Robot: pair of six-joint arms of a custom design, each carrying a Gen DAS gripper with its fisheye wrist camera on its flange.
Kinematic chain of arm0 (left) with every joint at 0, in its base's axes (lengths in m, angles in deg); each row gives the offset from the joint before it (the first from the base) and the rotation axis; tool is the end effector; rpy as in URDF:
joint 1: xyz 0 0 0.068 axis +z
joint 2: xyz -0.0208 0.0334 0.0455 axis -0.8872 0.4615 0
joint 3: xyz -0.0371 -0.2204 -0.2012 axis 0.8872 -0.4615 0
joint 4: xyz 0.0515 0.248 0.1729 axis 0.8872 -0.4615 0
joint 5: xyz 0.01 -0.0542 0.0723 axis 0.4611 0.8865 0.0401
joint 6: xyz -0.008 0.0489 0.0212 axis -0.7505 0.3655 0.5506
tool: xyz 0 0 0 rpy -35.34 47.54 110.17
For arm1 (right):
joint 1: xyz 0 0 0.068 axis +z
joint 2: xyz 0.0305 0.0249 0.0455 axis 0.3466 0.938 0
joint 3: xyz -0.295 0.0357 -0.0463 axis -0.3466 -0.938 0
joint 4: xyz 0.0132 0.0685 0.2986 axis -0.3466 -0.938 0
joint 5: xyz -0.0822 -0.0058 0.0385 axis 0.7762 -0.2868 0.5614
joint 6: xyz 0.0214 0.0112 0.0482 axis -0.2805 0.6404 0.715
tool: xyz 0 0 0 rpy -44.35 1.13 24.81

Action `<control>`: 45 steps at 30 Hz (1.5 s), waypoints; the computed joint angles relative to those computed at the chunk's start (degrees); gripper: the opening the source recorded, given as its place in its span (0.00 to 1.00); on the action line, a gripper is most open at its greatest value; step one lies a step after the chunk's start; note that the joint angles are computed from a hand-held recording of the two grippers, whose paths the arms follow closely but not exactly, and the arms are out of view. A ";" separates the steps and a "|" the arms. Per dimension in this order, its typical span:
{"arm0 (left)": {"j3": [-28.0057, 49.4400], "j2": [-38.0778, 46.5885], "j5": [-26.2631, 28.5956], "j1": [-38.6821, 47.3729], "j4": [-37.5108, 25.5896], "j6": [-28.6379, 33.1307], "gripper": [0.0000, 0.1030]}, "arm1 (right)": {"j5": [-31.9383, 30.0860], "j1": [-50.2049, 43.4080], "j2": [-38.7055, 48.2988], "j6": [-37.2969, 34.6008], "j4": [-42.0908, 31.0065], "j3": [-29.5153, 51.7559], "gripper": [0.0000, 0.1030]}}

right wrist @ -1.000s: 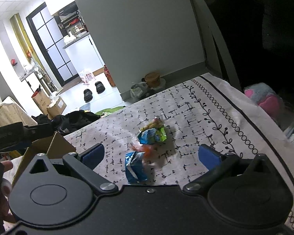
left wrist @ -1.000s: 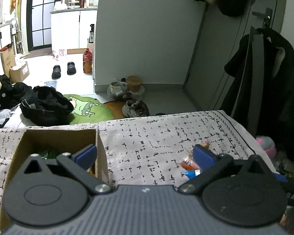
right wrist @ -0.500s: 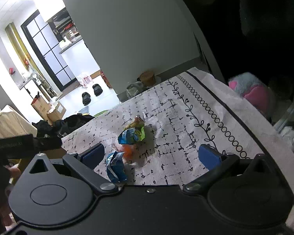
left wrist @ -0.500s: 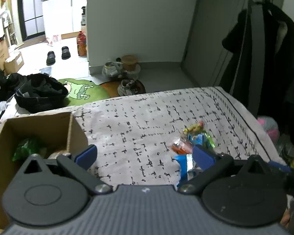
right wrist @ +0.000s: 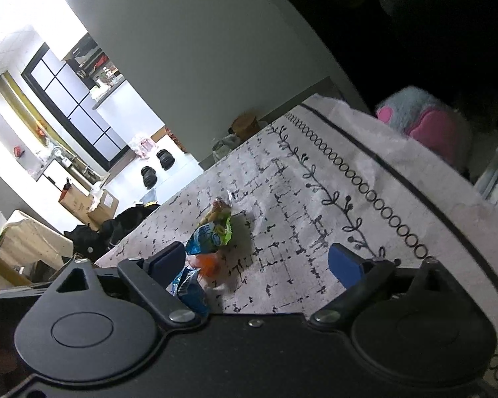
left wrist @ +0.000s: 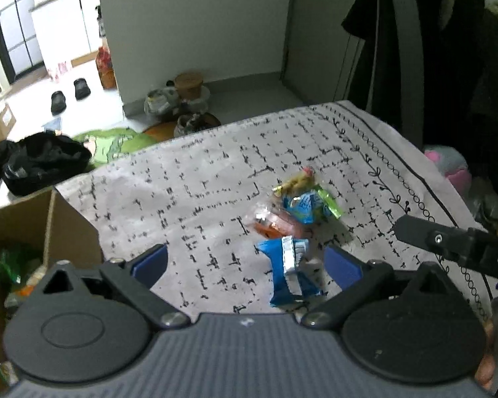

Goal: Organize snacks
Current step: 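Lower the left gripper onto the blue packet and close it, then grasp the green-blue candy packet with the right gripper while left holds the blue packet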

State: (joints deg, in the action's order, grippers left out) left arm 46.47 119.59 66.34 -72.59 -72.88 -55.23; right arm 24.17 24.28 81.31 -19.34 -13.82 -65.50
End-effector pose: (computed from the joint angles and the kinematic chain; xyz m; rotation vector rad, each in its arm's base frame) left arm 0.2459 -0.0499 0.1268 0.4970 2.4518 -0.2171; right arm 0.1908 0.0172 0.0836 0.5562 2.1793 0.4970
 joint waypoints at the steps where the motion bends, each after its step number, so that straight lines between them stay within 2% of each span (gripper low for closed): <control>1: 0.25 1.01 -0.04 -0.18 0.27 -0.70 0.98 | -0.19 -0.02 1.04 -0.35 0.77 0.25 0.89; 6: 2.25 6.74 0.43 -1.59 0.73 -2.29 0.90 | -1.66 -0.83 5.97 -0.76 4.27 1.54 0.86; 11: 4.29 11.84 0.00 -3.90 0.88 -3.07 0.70 | -2.69 -2.16 9.26 -0.65 6.93 2.09 0.84; 15: 4.76 14.32 -0.45 -4.51 2.13 -4.16 0.61 | -3.44 -2.80 10.88 -0.63 8.12 2.36 0.84; 18: 5.35 16.39 0.40 -3.89 2.78 -4.45 0.46 | -2.79 -2.20 12.21 -1.86 8.67 3.04 0.83; 20: 5.59 17.12 1.04 -2.99 2.78 -5.34 0.29 | -2.62 -1.86 13.21 -2.64 9.05 3.79 0.82; 24: 5.32 16.59 2.95 -0.97 3.31 -4.32 0.28 | -3.41 -1.20 16.00 -3.23 10.95 5.16 0.81; 31: 4.02 13.71 2.58 1.47 4.81 -3.55 0.25 | -3.06 0.66 19.56 -3.60 12.50 7.86 0.76; 36: 4.11 12.20 1.97 2.63 5.42 -3.63 0.25 | -2.04 3.43 20.19 -3.83 10.92 9.83 0.72; 45: 3.75 10.15 1.42 4.58 6.40 -3.04 0.25 | 3.11 7.18 21.60 -2.66 3.46 15.13 0.67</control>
